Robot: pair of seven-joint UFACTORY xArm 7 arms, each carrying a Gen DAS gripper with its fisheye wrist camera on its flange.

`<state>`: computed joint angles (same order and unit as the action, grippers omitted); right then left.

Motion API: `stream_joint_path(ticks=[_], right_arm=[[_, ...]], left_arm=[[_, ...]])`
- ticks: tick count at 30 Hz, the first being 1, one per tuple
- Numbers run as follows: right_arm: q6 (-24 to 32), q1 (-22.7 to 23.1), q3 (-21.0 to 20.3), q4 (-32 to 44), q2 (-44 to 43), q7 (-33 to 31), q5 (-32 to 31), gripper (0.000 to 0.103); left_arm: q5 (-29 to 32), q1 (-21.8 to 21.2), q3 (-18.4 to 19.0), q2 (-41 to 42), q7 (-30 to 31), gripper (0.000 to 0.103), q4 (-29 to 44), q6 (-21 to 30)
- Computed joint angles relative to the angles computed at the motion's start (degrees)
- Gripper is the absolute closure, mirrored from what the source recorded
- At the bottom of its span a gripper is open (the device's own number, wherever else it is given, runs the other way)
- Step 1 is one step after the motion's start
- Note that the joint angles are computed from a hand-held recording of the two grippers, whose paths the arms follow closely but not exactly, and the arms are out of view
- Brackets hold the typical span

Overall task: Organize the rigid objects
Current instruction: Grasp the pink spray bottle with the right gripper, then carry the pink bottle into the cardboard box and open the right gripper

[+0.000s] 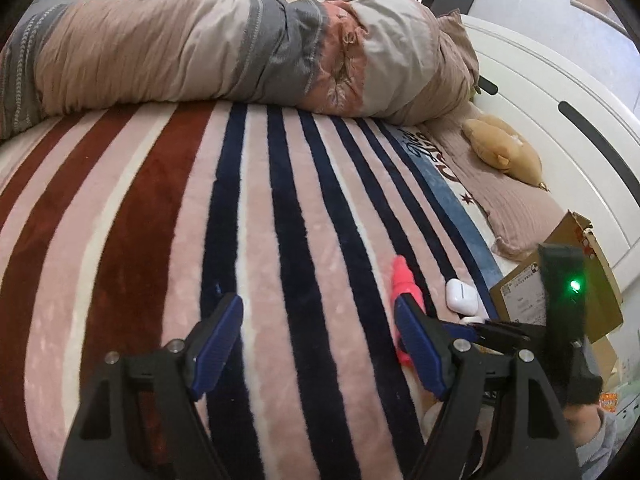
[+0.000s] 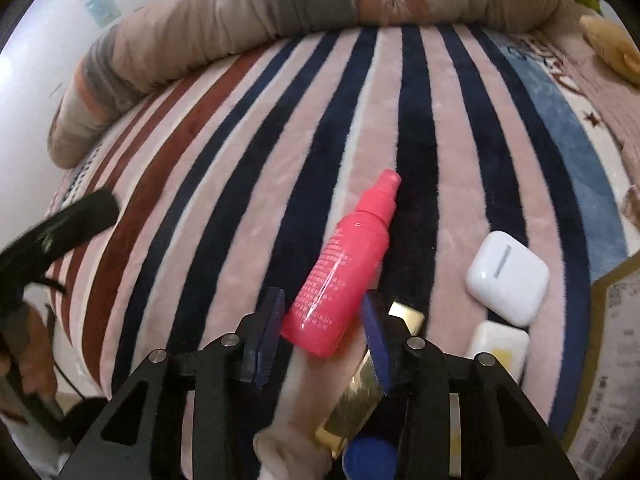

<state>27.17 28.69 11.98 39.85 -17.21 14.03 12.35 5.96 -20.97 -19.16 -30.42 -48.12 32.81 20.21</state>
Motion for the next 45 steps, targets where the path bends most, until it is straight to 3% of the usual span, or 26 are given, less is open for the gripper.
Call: stream_joint_path(ticks=[7, 12, 16, 21, 24, 27, 28, 29, 30, 31, 34, 38, 42, 44, 45], right_arm=[[1.19, -0.18, -0.34, 3.03, 3.52, -1.71, 0.81, 0.072], [-2.34, 0.58, 0.57, 0.83, 1.30, -2.30, -0.31, 0.075], [-3.97, 3.30, -0.25, -1.34, -2.91, -5.41, 1.85, 0.076], [-5.31, 6.44, -0.48, -3.07, -7.43, -7.25, 3.96, 0.076], [-7.30, 8.08, -0.56, -3.21, -8.29, -7.81, 4.60, 0.076], [-8.94, 11.19, -2.17, -4.71, -11.21, -10.16, 6.83, 0.076], [-9.20, 12.05, -2.64, -5.75, -13.15, -10.65, 7.46, 0.076], [-9.34, 12.67, -2.88, -6.16, -14.58, -11.00, 7.69, 0.076], [-9.14, 12.55, -2.63, -6.47, -15.82, -10.81, 7.35, 0.076], [-9.15, 12.23, -2.31, -7.13, -17.52, -10.51, 6.83, 0.076], [-7.99, 11.98, -2.45, -8.23, -22.23, -10.18, 5.47, 0.076], [-7.09, 11.64, -3.65, -11.22, -30.39, -9.81, 4.66, 0.076], [-4.35, 9.16, -5.65, -14.65, -40.80, -9.39, 3.14, 0.076], [-1.71, 6.69, -6.98, -16.09, -46.47, -9.24, 2.16, 0.076], [0.05, 5.23, -8.02, -16.73, -49.36, -9.55, 1.53, 0.076]], left_arm=[[-2.41, -2.04, 1.88, 1.41, 1.91, 0.028, 0.15, -0.02], [-6.83, -5.26, 5.15, 1.90, 4.93, 0.028, -0.90, -2.83], [-15.64, -14.06, 12.44, 2.96, 12.99, 0.028, -2.27, -8.24], [-22.06, -17.51, 14.19, 4.70, 18.01, 0.028, -1.29, -8.72], [-30.91, -26.04, 20.28, 4.89, 25.64, 0.028, -1.81, -13.23], [-33.51, -29.07, 21.19, 4.45, 29.45, 0.042, -1.52, -16.72], [-33.82, -31.97, 23.28, 4.19, 30.30, 0.052, -1.36, -18.03], [-36.29, -34.22, 24.31, 3.83, 32.64, 0.056, -1.01, -19.03], [-36.36, -34.07, 23.74, 3.55, 33.01, 0.056, -0.62, -19.46], [-34.03, -31.52, 20.87, 3.36, 31.32, 0.057, -0.05, -19.58], [-26.19, -19.03, 8.23, 2.75, 24.75, 0.066, 3.84, -16.97], [-15.38, -9.67, -1.86, 5.12, 18.78, 0.071, 12.64, -12.79], [-5.07, -4.07, -9.38, 11.19, 13.30, 0.075, 23.48, -10.08], [3.44, 0.44, -15.55, 16.78, 9.08, 0.075, 31.06, -8.09], [6.13, 0.72, -16.62, 18.80, 8.00, 0.075, 33.25, -7.35]])
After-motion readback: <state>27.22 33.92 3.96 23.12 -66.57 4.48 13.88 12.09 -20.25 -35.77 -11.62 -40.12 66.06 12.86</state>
